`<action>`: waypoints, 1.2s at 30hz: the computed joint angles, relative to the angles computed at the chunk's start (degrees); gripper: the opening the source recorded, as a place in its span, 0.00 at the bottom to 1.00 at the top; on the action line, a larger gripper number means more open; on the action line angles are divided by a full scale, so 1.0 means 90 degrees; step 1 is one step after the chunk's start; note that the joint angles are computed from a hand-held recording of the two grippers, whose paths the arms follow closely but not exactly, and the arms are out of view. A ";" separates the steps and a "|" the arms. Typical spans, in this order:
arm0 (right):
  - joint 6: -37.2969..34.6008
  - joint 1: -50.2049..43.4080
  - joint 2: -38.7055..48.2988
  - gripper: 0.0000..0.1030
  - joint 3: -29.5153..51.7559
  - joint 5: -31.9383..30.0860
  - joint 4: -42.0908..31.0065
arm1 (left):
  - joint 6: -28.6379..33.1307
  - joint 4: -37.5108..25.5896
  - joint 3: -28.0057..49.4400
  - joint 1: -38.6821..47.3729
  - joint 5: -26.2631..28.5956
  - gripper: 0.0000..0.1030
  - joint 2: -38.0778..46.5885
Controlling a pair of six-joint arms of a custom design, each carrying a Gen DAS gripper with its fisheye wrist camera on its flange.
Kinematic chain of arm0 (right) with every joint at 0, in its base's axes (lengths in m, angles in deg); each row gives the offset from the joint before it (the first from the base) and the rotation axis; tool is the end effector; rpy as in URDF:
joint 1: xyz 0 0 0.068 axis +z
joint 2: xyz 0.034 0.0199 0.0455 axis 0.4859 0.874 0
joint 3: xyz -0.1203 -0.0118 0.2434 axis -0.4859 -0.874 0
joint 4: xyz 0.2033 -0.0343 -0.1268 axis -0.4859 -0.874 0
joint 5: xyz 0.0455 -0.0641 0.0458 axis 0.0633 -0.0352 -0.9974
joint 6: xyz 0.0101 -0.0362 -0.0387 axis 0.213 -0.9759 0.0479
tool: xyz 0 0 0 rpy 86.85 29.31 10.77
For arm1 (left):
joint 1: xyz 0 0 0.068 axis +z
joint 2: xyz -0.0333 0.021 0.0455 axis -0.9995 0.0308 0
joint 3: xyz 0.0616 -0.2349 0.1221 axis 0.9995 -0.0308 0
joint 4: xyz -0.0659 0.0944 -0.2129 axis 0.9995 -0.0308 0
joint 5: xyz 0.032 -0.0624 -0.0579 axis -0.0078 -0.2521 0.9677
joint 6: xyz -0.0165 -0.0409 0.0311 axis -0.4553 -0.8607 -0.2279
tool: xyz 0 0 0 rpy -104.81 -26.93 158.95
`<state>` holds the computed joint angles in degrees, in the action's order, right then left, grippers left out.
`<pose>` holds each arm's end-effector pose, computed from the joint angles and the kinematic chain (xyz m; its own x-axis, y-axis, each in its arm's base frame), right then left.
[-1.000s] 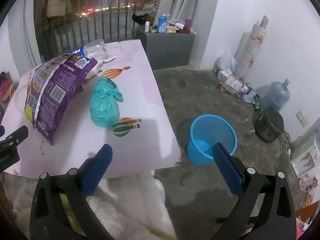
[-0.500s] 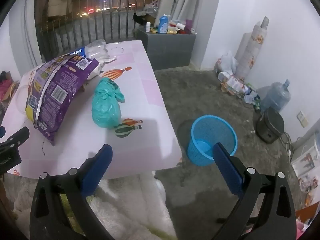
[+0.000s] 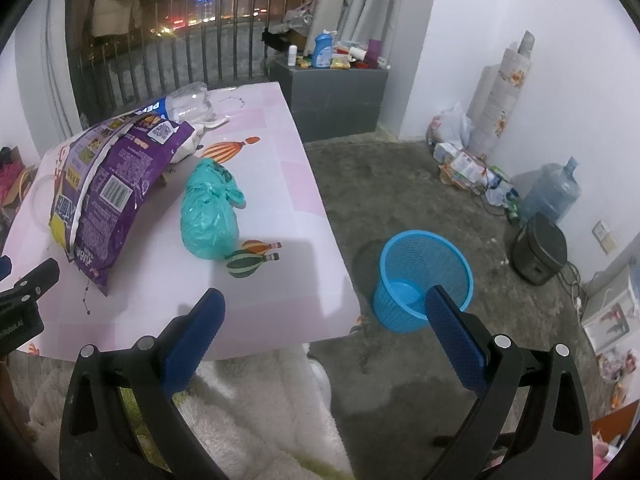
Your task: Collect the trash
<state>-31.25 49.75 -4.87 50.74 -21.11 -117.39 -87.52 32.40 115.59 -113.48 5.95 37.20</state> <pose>0.1661 0.0451 0.3471 -0.7451 0.1390 -0.6523 0.2759 0.9547 -0.1117 0.1839 -0.0737 0.3114 -0.7714 0.0266 -0.6358 -0.0227 0.9973 0.0692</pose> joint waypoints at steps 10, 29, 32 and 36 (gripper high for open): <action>-0.0048 -0.0035 -0.0004 0.93 0.0008 -0.0064 0.0040 | 0.0009 0.0005 -0.0007 0.0006 0.0002 0.95 -0.0006; -0.0010 -0.0005 0.0019 0.93 0.0037 -0.0084 0.0020 | 0.0027 -0.0002 0.0005 0.0021 0.0013 0.95 0.0005; 0.0000 0.0003 0.0019 0.93 0.0043 -0.0088 0.0012 | 0.0020 -0.0014 0.0015 0.0020 0.0010 0.95 0.0009; 0.0094 0.0119 0.0060 0.93 0.0041 -0.0029 0.0014 | 0.0020 -0.0023 0.0017 0.0041 0.0023 0.95 -0.0001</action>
<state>-30.41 50.82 -4.33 51.11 -21.37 -117.27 -87.34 32.19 115.74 -113.12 6.16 37.18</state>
